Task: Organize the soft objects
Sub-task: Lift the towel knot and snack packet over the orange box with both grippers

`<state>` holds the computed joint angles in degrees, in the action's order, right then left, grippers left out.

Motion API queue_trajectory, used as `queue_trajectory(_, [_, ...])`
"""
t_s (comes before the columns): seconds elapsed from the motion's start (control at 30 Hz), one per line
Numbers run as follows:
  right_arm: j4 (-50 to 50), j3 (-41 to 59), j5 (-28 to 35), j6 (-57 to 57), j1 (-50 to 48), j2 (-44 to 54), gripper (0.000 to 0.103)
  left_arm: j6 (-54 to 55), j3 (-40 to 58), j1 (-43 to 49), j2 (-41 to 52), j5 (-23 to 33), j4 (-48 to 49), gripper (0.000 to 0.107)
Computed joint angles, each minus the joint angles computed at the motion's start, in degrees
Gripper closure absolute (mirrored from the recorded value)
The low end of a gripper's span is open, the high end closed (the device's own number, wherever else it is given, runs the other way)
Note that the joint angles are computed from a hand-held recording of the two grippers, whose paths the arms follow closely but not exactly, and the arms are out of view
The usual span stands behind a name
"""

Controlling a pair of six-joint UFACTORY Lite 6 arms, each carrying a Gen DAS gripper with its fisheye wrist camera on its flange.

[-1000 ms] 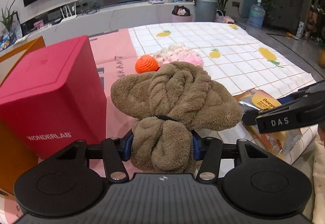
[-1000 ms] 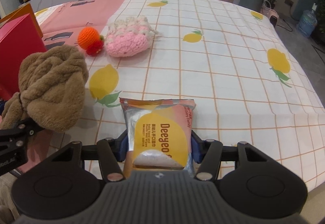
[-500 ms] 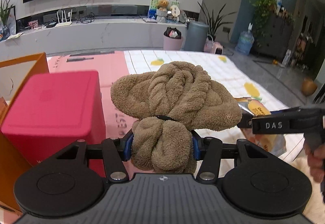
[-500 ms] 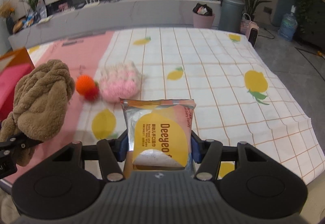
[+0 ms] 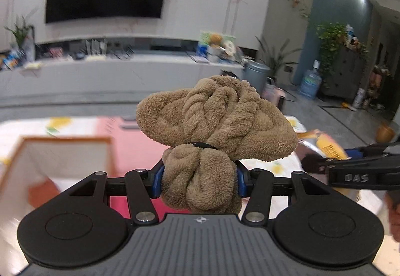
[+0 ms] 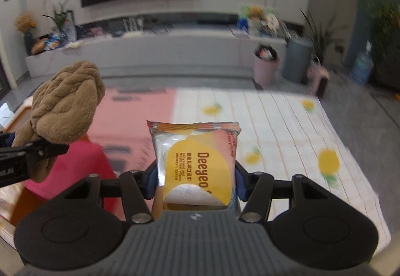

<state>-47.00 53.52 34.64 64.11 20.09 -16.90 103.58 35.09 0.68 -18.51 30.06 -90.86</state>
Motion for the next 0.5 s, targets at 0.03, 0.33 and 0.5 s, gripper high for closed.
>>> queue_trajectory(0.03, [-1.05,2.83,0.56,1.18,1.65,2.03,0.046,-0.70,1.75,2.41,0.92,0.69,1.89,0.047])
queue_trajectory(0.33, [-11.14,27.36,-6.07,15.45,8.30,23.71,0.046,2.54,14.22,16.56,16.86,1.11,6.19,0.047])
queue_trajectory(0.5, [-12.74,36.21,-5.08,17.41,11.51,33.93,0.046,0.00,24.40,19.37,30.73,2.72,12.96,0.047])
